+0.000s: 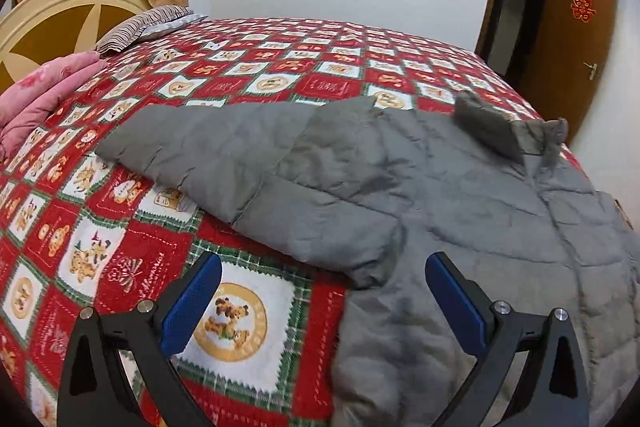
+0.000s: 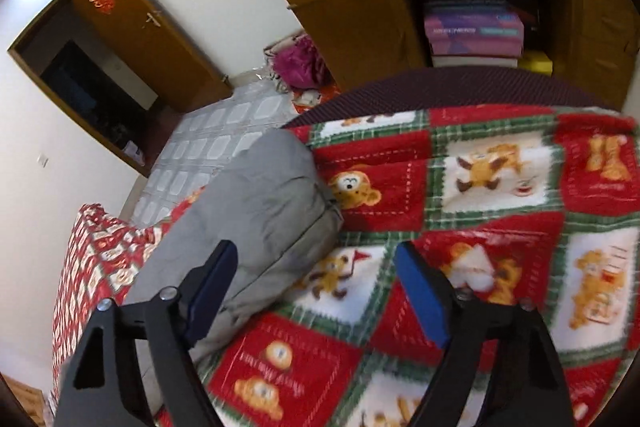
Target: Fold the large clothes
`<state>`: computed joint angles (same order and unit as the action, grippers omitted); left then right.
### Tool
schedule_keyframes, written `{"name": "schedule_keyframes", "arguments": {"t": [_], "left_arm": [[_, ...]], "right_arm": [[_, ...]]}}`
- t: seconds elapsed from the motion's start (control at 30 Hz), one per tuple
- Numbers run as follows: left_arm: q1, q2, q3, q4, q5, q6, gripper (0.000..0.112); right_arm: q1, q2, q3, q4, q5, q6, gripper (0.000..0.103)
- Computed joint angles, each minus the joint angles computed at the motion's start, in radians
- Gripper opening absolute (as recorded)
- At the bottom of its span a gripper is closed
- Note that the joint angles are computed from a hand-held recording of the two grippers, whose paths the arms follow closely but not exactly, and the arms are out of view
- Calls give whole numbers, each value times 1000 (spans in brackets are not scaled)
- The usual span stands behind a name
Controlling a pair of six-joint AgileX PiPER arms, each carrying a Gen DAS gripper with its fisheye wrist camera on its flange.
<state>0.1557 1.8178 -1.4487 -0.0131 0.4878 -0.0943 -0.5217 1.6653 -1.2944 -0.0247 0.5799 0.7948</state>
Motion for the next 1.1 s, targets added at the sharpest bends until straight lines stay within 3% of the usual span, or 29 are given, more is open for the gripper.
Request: {"name": "schedule_keyframes", "arguments": {"t": [0.13,0.23,0.3,0.43,0.5,0.63,0.77,0.9,1.1], "left_arm": [[-24,30,48,144,-84,-121,102],[-20,69,2,84,-19,-68,102],[-15,79,-9,88,-11,-79,102],[0,120,-65,35,50,-48,102],[-6,113,-54,52,40,-64,102],[-19,114,-53,101,42,-102,102],[-15,113,-47,91,31,-96,102],[-1,102,-28,39,10,-56,102],[36,83,7,-124,-28,73,102]], "right_arm": [[7,83,-65,6,-21,-15,84],[44,104,-81,-120,-12,48,79],[68,142,-132,-202,31,78,58],[105,165,-167,-336,105,128,30],[124,178,-196,-358,149,96,16],[207,125,-185,-538,186,167,13],[332,60,-234,-642,247,128,13],[519,55,-388,-737,356,57,13],[806,164,-679,-758,469,-84,13]]}}
